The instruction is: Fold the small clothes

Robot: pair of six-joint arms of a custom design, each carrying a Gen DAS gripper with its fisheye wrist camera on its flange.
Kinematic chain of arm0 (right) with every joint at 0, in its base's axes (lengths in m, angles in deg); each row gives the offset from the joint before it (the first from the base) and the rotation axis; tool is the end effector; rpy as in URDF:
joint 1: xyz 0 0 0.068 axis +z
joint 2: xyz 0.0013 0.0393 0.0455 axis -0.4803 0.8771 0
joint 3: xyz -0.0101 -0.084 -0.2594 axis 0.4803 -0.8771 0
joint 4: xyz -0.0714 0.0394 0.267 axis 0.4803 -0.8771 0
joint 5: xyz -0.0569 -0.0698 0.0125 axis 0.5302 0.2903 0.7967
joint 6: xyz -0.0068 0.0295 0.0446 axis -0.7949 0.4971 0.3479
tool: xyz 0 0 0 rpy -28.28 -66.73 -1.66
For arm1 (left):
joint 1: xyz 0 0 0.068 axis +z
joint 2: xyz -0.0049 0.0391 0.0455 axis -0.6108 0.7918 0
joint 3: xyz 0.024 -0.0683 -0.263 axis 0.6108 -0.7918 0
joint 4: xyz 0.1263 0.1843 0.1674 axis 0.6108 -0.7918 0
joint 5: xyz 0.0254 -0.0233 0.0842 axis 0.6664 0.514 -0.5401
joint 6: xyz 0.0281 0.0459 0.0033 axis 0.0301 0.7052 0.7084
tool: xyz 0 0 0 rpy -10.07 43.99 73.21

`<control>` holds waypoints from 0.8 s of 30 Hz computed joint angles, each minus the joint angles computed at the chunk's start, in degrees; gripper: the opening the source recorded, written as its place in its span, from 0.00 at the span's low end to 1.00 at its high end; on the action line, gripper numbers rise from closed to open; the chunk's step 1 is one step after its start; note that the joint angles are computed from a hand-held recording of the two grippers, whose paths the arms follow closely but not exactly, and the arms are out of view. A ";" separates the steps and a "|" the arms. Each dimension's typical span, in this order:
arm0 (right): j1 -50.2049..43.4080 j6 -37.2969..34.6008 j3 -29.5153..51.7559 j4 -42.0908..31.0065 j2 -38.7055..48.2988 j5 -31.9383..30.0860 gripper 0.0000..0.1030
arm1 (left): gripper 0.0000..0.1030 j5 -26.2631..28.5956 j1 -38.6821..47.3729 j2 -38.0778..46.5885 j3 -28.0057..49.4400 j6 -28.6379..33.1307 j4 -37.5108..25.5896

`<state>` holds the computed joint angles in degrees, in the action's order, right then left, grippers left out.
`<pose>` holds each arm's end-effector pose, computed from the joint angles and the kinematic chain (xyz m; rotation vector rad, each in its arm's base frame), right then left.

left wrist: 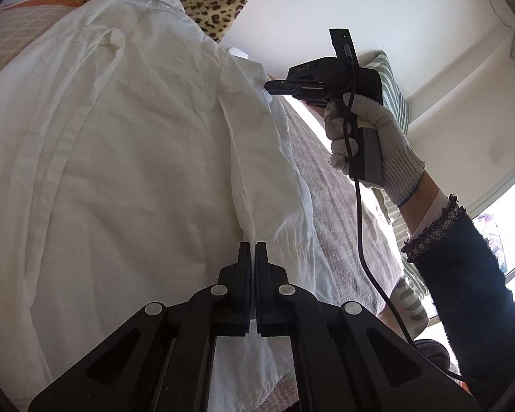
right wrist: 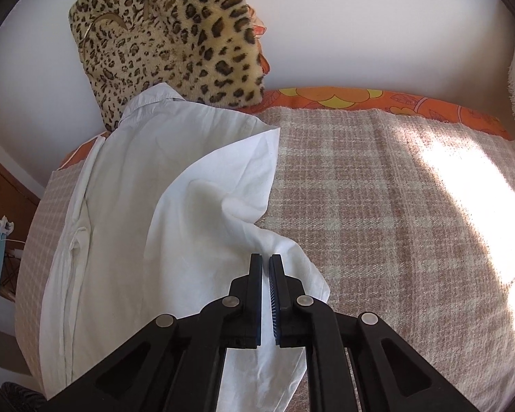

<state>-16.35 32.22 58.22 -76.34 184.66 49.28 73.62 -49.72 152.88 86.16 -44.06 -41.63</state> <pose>0.3760 0.0859 0.1499 -0.0445 2.6359 0.2742 0.2118 -0.0691 0.1504 0.2747 2.4366 -1.0795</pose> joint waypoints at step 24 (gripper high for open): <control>-0.71 4.38 -23.35 -1.32 -24.21 -10.31 0.48 | 0.00 9.44 9.49 -2.31 -5.03 -6.81 -0.74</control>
<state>-17.05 36.59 34.87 -77.66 160.45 38.98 83.07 -40.22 150.56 81.13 -50.88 -42.37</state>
